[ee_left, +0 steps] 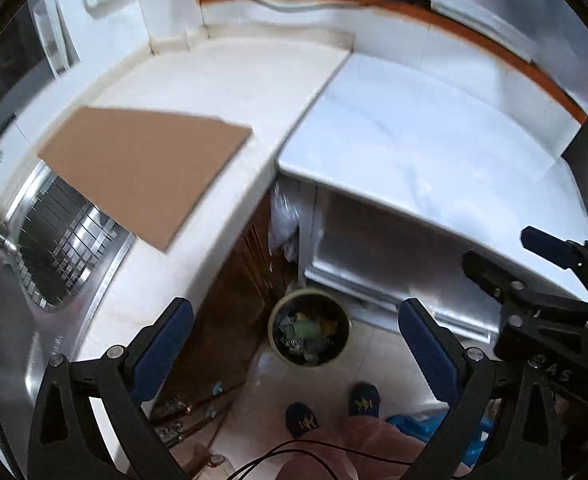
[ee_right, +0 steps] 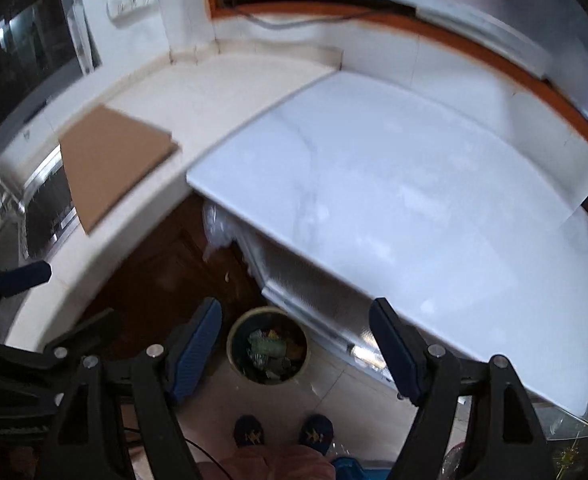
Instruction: Collect trash
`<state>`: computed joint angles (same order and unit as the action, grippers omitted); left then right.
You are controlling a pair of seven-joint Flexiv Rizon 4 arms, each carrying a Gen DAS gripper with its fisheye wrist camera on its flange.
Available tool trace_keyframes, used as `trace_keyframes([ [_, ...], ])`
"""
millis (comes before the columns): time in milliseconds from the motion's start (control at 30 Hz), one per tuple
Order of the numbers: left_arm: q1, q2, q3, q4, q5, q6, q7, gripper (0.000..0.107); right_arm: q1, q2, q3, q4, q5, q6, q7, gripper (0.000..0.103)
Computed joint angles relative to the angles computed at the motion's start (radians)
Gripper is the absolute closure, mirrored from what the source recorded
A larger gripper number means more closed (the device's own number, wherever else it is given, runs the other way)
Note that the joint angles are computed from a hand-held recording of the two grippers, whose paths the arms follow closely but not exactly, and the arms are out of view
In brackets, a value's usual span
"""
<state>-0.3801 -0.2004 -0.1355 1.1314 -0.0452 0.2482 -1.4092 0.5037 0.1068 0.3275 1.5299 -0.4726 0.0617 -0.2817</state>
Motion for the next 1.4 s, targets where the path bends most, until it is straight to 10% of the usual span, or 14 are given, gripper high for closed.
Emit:
trace_keyframes([
  [1400, -0.046, 0.002, -0.001, -0.145, 0.095, 0.134, -0.145, 0.007, 0.016, 0.017, 0.042, -0.099, -0.31, -0.034, 0.061, 0.026],
])
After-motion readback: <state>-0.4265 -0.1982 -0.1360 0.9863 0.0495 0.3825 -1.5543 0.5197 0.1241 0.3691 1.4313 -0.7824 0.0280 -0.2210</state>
